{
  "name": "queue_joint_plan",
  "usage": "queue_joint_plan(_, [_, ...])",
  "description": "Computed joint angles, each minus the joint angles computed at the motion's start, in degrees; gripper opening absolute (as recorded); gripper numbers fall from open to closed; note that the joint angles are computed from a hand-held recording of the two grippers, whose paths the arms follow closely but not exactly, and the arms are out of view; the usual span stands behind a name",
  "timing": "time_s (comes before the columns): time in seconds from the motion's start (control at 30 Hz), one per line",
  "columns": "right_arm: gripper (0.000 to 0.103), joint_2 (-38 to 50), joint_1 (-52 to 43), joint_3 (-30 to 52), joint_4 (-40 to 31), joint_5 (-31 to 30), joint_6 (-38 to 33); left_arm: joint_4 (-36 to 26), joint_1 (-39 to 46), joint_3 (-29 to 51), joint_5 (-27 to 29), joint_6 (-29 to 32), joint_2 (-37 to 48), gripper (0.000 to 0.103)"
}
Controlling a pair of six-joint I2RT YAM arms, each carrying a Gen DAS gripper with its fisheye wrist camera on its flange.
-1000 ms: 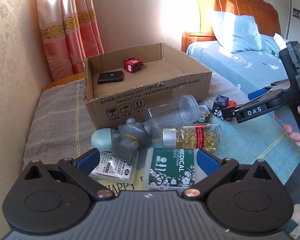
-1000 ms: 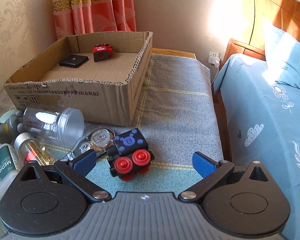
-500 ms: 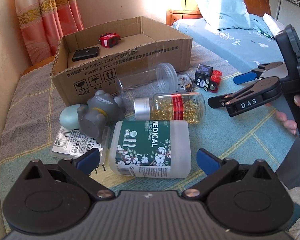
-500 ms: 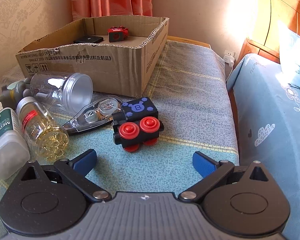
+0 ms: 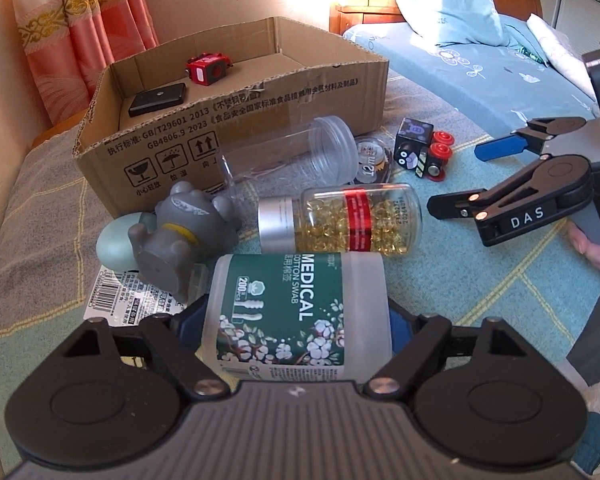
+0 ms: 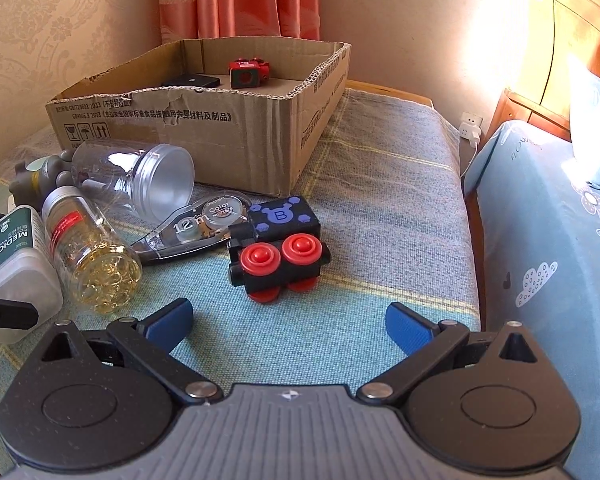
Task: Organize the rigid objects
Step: 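Grasp the white MEDICAL swab tub with the left gripper while the right grasps the blue block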
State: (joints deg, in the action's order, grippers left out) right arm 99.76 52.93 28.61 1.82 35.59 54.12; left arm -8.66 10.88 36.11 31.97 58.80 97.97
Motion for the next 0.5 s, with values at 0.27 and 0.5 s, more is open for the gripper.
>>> queue_joint_plan(0.27, [0.103, -0.1, 0.0, -0.3, 0.8, 0.3, -0.6, -4.8, 4.3, 0.3, 0.3, 1.3, -2.3, 0.083])
queue_joint_plan(0.5, [0.103, 0.2, -6.8, -3.2, 12.7, -5.4, -15.7, -6.3, 8.1, 0.0, 0.0, 1.9, -2.6, 0.083])
